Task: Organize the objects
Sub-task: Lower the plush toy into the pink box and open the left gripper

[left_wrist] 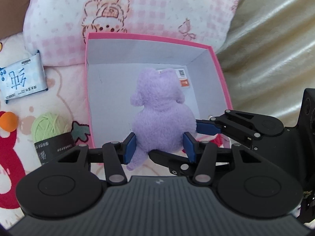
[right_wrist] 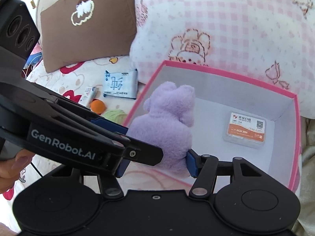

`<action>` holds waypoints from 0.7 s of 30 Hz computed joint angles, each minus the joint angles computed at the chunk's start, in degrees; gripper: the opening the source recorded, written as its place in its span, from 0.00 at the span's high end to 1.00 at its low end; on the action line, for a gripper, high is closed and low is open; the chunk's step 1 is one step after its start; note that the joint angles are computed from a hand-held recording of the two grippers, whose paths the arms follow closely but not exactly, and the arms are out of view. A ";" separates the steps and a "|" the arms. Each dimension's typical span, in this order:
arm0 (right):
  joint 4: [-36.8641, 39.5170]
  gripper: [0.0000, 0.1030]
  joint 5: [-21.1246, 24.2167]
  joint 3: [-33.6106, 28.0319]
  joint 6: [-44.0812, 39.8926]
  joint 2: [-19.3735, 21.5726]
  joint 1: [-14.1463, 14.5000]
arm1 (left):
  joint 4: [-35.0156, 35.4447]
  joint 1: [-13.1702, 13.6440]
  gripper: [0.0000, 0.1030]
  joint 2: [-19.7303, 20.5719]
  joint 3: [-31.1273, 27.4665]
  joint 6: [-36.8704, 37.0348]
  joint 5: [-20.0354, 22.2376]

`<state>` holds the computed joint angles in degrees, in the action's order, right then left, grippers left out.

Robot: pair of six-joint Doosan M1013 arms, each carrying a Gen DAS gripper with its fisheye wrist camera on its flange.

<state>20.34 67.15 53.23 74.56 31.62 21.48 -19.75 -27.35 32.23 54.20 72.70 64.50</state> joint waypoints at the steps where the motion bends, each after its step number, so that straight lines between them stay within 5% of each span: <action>1: 0.45 0.39 0.52 -0.54 -0.32 0.60 -0.27 | 0.02 0.07 0.52 0.63 -0.67 -0.35 0.42; 21: 4.17 0.40 5.77 -8.22 -3.25 9.07 -3.07 | 4.80 -0.47 0.52 11.83 -15.03 -8.55 9.33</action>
